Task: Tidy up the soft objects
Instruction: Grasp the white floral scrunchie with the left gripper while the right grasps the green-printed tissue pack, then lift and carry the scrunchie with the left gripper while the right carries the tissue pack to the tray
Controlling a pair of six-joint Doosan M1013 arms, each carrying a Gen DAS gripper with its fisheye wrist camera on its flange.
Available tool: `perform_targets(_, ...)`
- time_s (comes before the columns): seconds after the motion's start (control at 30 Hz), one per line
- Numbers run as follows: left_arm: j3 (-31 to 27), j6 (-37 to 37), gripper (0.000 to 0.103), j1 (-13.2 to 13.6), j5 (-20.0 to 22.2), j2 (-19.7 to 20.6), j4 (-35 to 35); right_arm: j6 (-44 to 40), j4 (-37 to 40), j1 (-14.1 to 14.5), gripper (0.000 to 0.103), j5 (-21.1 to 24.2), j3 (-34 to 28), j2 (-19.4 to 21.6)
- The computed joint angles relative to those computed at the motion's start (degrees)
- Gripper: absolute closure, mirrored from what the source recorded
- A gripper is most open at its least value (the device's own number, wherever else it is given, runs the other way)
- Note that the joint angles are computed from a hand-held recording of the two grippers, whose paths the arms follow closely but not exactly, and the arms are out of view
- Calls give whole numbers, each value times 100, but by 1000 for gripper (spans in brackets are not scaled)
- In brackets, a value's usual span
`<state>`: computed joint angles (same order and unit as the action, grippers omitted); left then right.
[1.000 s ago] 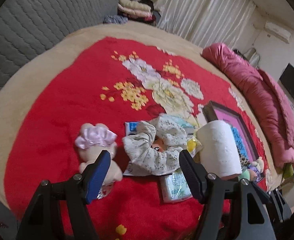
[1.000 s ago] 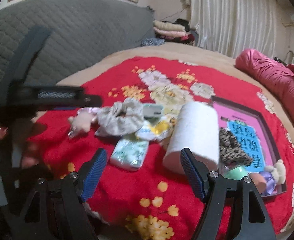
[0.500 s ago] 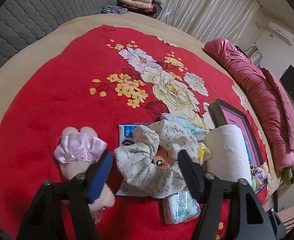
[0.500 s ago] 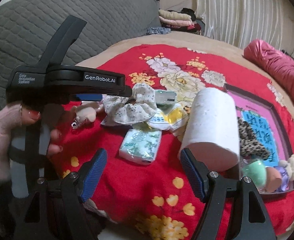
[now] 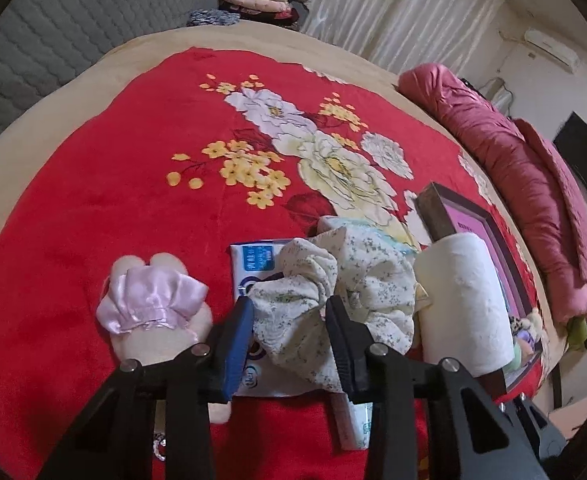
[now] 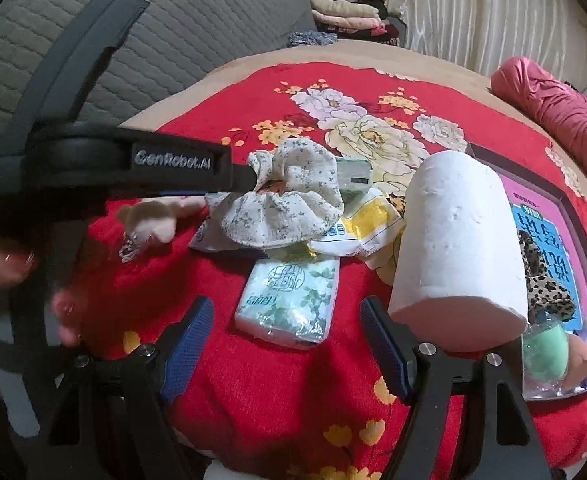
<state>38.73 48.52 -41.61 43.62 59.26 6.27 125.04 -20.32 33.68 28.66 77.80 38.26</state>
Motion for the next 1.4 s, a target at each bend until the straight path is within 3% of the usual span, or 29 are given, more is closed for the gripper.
perform_targets(0.3, -45, 200, 65, 28, 6, 46, -330, -27, 160, -49, 26, 303, -341, 236)
perform_targets(0.4, -7, 211, 82, 22, -54, 30, -335, -91, 259, -56, 26, 492, -479, 344)
perform_targets(0.5, 52, 223, 88, 31, -113, 2, -416, -195, 454, -82, 26, 693, -605, 454)
perform_targets(0.7, 173, 276, 91, 46, -250, -45, -593, -304, 303, -67, 26, 898, -748, 595)
perform_targets(0.73, 210, 254, 91, 43, -293, -64, -565, -299, 296, -71, 27, 883, -735, 588)
perform_targets(0.8, 298, 187, 92, 29, -414, -111, -474, -350, 380, -92, 43, 755, -646, 535)
perform_targets(0.87, 333, 210, 93, 19, -462, -130, -468, -429, 431, -97, 48, 552, -496, 446)
perform_targets(1.4, 971, -96, 93, -47, -1017, -494, -86, -985, 963, -126, 50, 107, 2, 70)
